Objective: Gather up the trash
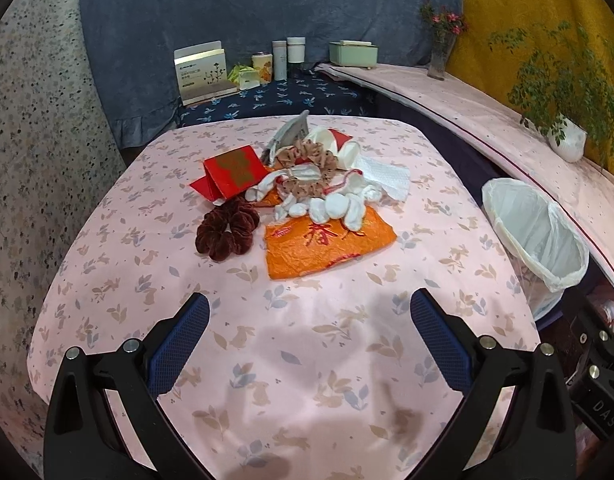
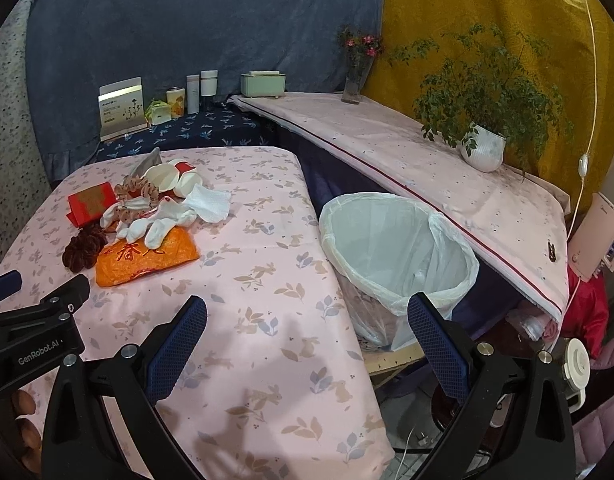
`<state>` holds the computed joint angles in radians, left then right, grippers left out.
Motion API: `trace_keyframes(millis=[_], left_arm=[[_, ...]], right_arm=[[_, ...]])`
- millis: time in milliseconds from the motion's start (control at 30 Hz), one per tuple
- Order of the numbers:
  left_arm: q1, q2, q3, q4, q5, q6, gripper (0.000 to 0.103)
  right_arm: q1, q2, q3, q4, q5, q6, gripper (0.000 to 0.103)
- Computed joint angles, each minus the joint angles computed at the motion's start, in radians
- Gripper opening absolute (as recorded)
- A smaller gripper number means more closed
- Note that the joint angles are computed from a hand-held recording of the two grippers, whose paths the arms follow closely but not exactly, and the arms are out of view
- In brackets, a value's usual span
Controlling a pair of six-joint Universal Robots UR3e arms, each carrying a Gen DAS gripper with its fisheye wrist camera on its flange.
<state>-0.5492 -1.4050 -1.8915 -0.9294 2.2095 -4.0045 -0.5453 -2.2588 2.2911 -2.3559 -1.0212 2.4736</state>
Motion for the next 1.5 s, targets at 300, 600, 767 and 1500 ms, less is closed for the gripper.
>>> trace_keyframes(millis=[300, 600, 767, 1500], left_arm=[[0.164, 0.129, -0.154, 0.052, -0.062, 0.097, 0.096], [0.389, 0.244, -0.297, 0.141, -0.195, 0.247, 0.096], [0.512, 0.275, -0.358, 0.198, -0.27, 0.321, 0.096], [0.831, 0.062, -0.401, 0.443, -0.594, 0.464, 0.068]], right_arm=[[0.231, 0.2, -0.023, -0.232, -0.13, 0.157, 0.096], [0.418, 0.39, -0.097, -0.352, -0.217, 0.259, 0.096], [0.492, 0.491, -0.147, -0.397, -0.253, 0.31, 0.096], [0.774, 0.941, -0.481, -0.501, -0.374, 0.438, 0.08]])
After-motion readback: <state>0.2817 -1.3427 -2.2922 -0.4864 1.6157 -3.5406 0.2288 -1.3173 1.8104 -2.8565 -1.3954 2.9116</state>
